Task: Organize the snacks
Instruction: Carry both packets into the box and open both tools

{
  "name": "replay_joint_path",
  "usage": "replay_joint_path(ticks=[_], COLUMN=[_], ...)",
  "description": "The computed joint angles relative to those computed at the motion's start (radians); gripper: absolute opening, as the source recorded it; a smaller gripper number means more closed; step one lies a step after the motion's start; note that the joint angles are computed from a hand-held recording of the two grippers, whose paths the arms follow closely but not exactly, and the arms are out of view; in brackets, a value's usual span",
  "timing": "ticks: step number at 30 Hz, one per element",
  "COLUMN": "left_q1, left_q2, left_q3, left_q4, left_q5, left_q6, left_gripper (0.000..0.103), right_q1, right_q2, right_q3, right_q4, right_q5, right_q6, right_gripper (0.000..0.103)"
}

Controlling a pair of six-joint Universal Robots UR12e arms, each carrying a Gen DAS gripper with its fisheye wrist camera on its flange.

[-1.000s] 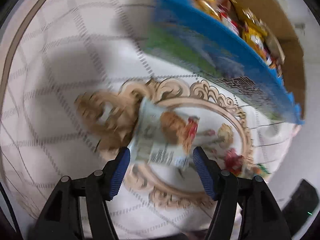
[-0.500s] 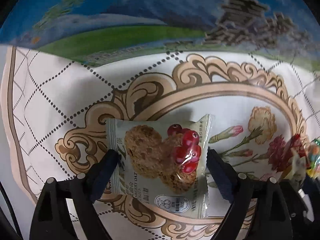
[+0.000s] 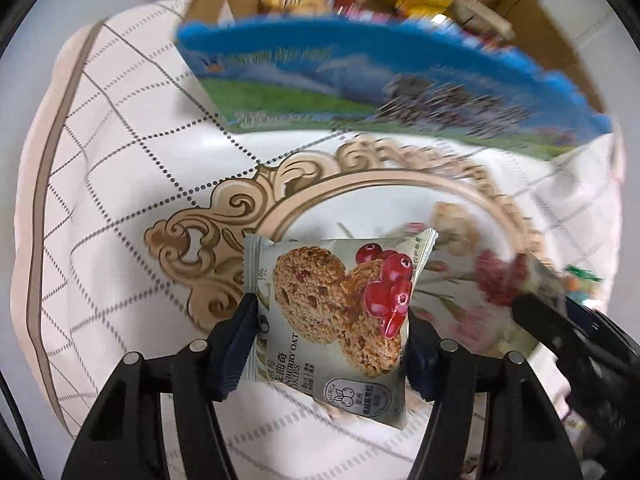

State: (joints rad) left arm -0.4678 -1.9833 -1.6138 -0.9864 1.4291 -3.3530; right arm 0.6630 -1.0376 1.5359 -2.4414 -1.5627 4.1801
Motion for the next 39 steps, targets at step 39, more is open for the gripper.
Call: replay_joint_path(ticks=[39], left_q1=[0.019], left_q2=[-0.444], left_q3=[0.785], left_q4=[-0.309], left_q5=[-0.021], left_q6=[0.009], left_gripper=[0.092], right_q1=[-0.213], right_q2=[0.174], right_q3=[-0.459], right_q4=[0.495], right_q5=[-0.175], right_q6=[-0.254], right_gripper=[0.091])
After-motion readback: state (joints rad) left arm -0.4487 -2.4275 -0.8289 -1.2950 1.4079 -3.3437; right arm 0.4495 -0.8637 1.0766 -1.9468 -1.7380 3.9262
